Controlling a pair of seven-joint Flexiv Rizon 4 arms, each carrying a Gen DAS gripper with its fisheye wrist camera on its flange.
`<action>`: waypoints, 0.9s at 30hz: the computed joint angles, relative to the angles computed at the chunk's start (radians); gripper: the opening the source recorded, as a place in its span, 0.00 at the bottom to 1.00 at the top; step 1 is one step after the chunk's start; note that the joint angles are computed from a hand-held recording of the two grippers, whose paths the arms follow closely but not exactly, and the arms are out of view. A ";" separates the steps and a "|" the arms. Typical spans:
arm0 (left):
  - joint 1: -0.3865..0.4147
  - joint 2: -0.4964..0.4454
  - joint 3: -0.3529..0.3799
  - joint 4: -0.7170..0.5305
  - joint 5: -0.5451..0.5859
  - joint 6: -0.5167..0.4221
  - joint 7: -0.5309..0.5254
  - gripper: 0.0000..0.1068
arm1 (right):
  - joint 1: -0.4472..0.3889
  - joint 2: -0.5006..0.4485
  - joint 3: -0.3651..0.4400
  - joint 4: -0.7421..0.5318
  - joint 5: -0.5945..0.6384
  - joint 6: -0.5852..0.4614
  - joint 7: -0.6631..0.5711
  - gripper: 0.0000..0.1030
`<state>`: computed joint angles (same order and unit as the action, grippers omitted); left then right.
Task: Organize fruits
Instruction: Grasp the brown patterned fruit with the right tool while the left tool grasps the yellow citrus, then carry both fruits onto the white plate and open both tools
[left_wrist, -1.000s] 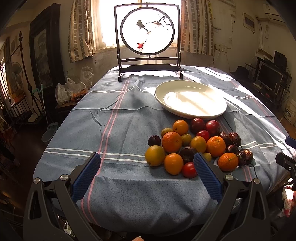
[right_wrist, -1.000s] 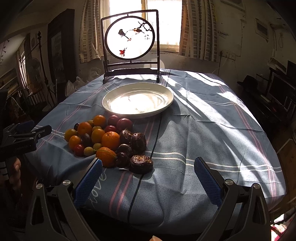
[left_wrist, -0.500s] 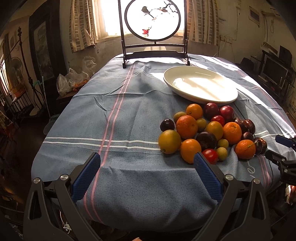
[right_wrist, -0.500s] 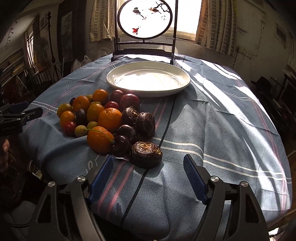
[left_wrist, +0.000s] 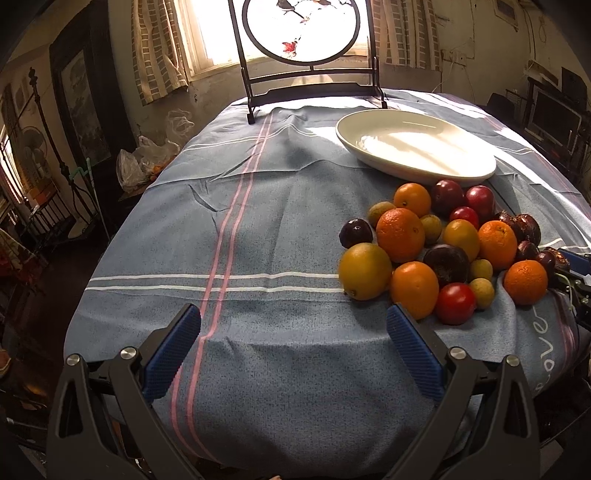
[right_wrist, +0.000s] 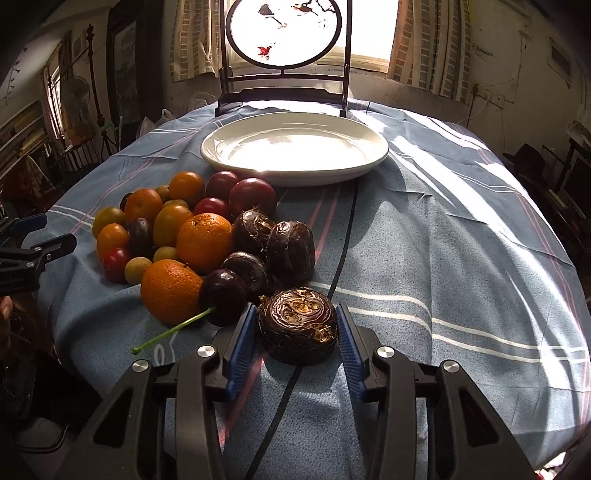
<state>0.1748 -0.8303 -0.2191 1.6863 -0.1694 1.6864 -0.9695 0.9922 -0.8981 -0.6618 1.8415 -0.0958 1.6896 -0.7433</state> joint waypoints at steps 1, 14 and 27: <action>-0.013 -0.012 0.015 -0.021 0.000 -0.007 0.003 0.92 | 0.006 0.004 -0.005 0.009 0.005 0.010 0.001 0.42; 0.141 -0.132 -0.241 -0.135 -0.049 -0.170 0.252 0.38 | 0.041 0.014 -0.028 0.030 0.035 0.018 -0.021 0.42; 0.125 -0.146 -0.254 -0.123 -0.076 -0.080 0.280 0.38 | 0.041 0.023 -0.020 0.038 0.033 0.016 -0.028 0.43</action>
